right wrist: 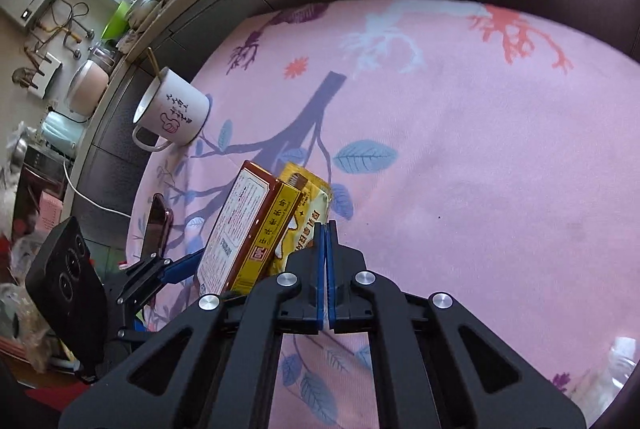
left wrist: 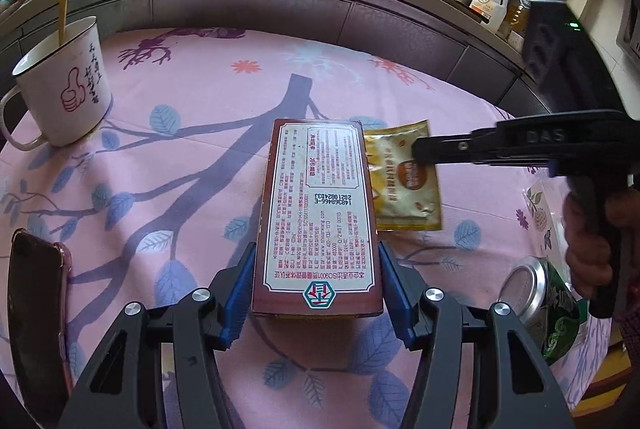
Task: Collect trash
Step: 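Carry the brown box and coffee sachet to the beige bin and release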
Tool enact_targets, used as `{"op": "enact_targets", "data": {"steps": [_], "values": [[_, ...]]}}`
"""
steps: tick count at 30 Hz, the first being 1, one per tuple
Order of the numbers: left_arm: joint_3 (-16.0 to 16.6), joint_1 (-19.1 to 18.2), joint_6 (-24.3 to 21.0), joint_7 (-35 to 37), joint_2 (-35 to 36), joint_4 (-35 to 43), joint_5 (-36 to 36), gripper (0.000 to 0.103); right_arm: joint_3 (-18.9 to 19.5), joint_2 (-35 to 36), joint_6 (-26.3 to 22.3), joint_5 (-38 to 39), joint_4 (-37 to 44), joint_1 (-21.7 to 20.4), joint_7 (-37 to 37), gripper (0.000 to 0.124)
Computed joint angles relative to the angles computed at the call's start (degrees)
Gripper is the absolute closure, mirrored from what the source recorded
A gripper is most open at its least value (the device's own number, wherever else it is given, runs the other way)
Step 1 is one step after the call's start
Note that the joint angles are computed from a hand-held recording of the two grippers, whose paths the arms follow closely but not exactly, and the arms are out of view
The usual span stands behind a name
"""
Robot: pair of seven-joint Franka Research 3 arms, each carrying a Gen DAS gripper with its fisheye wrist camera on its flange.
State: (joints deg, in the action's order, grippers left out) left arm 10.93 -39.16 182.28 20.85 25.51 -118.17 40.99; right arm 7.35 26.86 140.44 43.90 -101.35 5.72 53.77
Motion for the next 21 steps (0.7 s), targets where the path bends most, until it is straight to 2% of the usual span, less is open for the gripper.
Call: {"op": "enact_targets", "data": {"steps": [5, 8, 11, 16, 21], "values": [[2.6, -2.2, -0.1, -2.1, -0.7, -0.5, 1.0, 0.045, 0.0, -4.5, 6.6, 0.8, -5.0, 0.4, -2.9, 0.123], [4.9, -4.5, -0.5, -4.4, -1.2, -0.4, 3.2, 0.045, 0.4, -7.7, 9.0, 4.1, -8.1, -0.4, -5.7, 0.123], [5.8, -5.7, -1.3, -7.1, -1.9, 0.0, 6.1, 0.045, 0.4, -11.4, 9.8, 9.6, -11.3, -1.6, -10.1, 0.123], [5.6, -6.4, -3.2, -11.3, -3.2, 1.0, 11.4, 0.045, -1.4, -17.8, 9.3, 20.1, -16.6, -2.2, -17.8, 0.123], [2.6, -5.2, -6.2, -13.5, -4.5, 3.1, 16.0, 0.045, -5.5, -24.9, 7.3, 27.6, -22.4, -2.2, -23.5, 0.123]]}}
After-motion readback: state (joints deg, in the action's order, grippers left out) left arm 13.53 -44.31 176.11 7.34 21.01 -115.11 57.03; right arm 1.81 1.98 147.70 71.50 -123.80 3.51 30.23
